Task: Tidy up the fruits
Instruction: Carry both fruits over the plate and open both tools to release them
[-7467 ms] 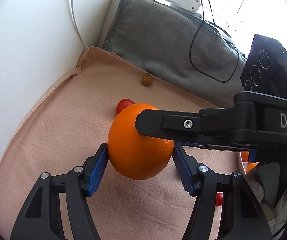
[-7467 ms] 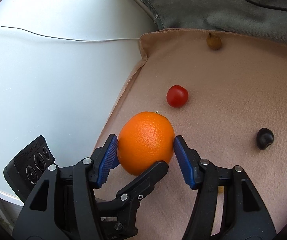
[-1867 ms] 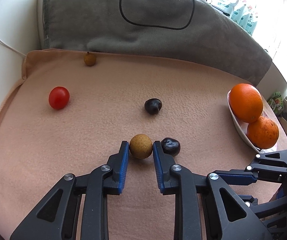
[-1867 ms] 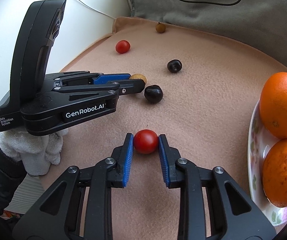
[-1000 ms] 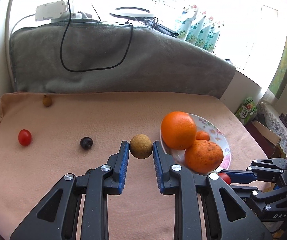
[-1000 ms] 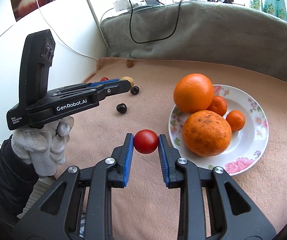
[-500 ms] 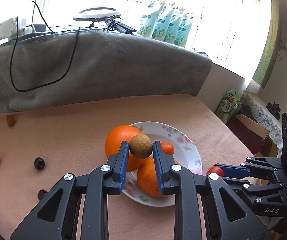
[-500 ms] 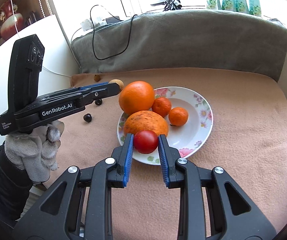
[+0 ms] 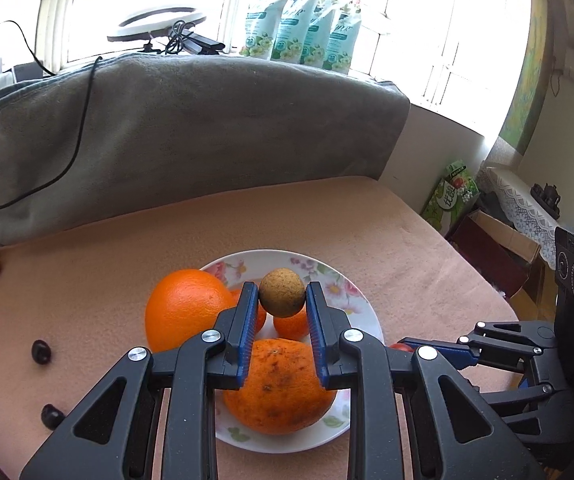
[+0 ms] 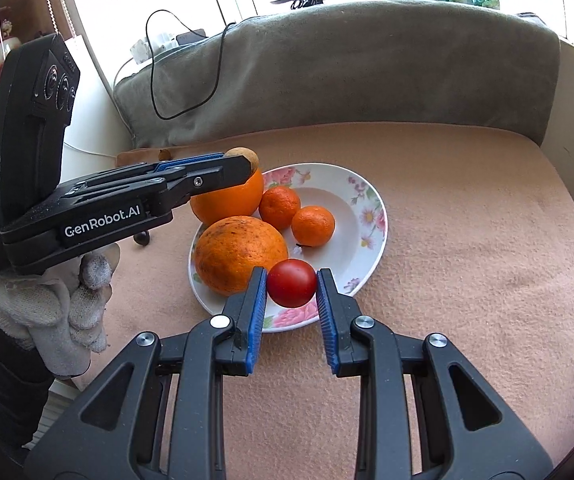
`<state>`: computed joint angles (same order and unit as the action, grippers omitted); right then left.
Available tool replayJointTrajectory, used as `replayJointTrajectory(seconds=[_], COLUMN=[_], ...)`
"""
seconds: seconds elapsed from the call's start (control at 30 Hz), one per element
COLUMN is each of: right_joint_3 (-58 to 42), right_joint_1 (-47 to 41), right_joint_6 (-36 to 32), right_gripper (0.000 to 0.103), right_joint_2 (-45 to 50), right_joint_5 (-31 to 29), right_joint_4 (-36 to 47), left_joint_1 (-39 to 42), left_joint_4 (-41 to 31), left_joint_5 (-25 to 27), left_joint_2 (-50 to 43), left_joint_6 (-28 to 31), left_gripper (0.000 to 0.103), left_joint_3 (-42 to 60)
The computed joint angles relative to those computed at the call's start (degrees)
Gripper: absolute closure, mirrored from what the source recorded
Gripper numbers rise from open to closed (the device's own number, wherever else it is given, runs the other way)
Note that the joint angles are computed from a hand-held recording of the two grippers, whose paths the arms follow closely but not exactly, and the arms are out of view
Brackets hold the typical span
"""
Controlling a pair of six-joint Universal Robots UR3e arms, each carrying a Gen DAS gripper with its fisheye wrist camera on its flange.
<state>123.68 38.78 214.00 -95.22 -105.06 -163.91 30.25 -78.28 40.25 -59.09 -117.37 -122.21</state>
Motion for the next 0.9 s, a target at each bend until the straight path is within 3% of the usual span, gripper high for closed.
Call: replayJointTrajectory(seconds=[0.33, 0.6, 0.7, 0.77, 0.83, 0.9], right_joint_3=[-0.6, -1.2, -1.3, -1.4, -1.6, -1.7], right_joint_1=[-0.6, -0.4, -0.1, 0.1, 0.0, -0.1], right_joint_6=[-1.2, -1.3, -1.5, -1.8, -1.9, -1.9], right_gripper=[0.077, 0.076, 0.049, 0.045, 0.045, 0.043], right_joint_2=[1.1, 2.2, 2.5, 2.7, 2.8, 2.9], right_joint_5=[0.5, -0.2, -1.0, -1.4, -1.4, -1.4], right_joint_4=[-0.3, -0.5, -0.9, -1.7, -1.8, -1.8], left_joint_1=[-4.3, -5.6, -5.7, -5.7, -5.6, -5.4], left_joint_4=[7.8, 9.8, 10.6, 11.0, 10.8, 10.5], left_joint_5=[1.4, 1.9, 2.0, 2.0, 1.8, 1.3], left_joint_2=[-3.5, -5.0, -5.0, -5.1, -5.0, -4.7], left_joint_6=[-6.1, -7.5, -7.8, -7.9, -8.0, -7.6], left_gripper=[0.080, 0.080, 0.080, 0.078, 0.062, 0.054], left_joint_3=[0.1, 0.2, 0.0, 0.0, 0.1, 0.0])
